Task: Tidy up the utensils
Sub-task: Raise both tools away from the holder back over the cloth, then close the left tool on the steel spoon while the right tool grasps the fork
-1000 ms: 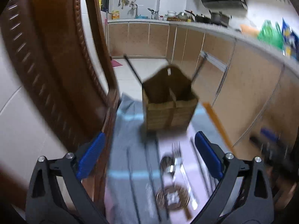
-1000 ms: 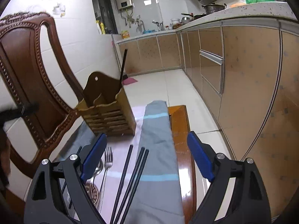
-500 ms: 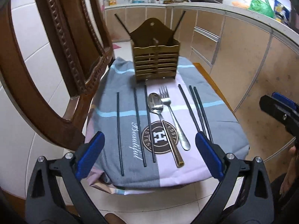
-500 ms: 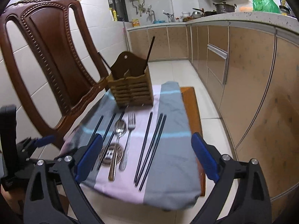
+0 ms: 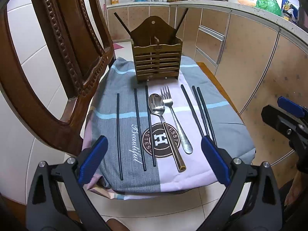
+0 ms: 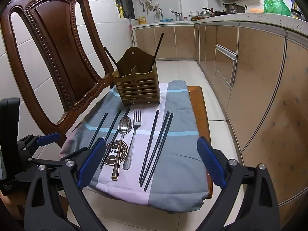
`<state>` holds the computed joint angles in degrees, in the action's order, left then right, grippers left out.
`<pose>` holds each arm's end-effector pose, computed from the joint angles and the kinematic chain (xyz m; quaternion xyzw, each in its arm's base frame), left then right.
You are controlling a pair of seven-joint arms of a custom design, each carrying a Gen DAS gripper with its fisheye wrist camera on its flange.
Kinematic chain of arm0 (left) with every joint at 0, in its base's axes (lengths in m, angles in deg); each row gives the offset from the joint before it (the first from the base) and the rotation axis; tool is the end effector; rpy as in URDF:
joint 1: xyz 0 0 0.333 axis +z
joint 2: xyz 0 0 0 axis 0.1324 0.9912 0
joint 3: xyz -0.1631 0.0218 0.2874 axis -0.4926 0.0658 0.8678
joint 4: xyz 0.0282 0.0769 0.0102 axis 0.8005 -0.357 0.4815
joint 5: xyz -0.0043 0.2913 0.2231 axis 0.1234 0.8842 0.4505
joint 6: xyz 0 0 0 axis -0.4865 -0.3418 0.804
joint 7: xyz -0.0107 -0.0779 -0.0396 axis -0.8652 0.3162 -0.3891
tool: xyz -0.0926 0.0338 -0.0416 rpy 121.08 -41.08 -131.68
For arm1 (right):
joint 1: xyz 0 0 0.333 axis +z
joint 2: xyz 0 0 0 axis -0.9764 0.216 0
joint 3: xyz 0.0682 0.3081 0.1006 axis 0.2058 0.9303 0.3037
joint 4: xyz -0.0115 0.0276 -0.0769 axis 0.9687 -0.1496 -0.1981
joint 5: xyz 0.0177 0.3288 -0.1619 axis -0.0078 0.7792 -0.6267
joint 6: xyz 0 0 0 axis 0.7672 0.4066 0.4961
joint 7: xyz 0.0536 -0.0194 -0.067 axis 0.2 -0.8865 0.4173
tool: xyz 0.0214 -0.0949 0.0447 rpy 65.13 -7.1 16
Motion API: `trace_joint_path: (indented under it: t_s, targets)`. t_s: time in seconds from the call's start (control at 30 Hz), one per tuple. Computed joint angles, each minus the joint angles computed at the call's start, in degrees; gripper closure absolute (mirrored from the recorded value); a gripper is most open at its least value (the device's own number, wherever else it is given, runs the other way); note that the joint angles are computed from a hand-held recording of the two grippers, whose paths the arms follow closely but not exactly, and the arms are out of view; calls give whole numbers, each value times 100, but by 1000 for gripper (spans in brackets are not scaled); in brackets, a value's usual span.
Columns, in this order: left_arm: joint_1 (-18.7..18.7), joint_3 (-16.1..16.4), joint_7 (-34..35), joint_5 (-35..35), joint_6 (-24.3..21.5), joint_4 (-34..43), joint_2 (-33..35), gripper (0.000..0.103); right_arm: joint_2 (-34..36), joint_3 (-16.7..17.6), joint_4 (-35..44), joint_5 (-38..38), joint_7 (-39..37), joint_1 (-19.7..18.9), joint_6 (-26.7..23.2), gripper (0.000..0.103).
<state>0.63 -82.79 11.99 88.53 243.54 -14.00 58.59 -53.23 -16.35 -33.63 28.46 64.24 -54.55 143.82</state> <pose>0.7155 -0.1597 0.5248 -0.5807 0.7229 -0.2957 0.2298 0.6410 0.2477 0.5668 -0.6387 0.6253 -0.2752 0.3539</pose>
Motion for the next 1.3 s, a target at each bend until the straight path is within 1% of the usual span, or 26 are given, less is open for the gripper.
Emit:
trace_joint_path:
  t_s: [0.2, 0.73, 1.07, 1.2, 1.27, 1.3]
  targets:
    - [17, -15, 17, -31, -57, 48, 26, 7, 46, 55, 43, 128, -111, -40, 19, 10]
    - [34, -33, 59, -77, -98, 105, 72, 7, 118, 28, 100, 290, -279, -15, 44, 10]
    - [34, 14, -12, -49, -92, 167, 108, 7, 172, 9, 170, 305, -324, -12, -50, 10]
    - [72, 63, -22, -8, -140, 349, 215, 7, 233, -111, 268, 157, -181, 49, -170, 10]
    - [51, 163, -122, 72, -173, 534, 332, 7, 276, -138, 342, 114, -131, 33, -273, 10]
    - [32, 247, -226, 126, -265, 762, 474, 7, 306, -139, 394, 115, -122, 11, -339, 10]
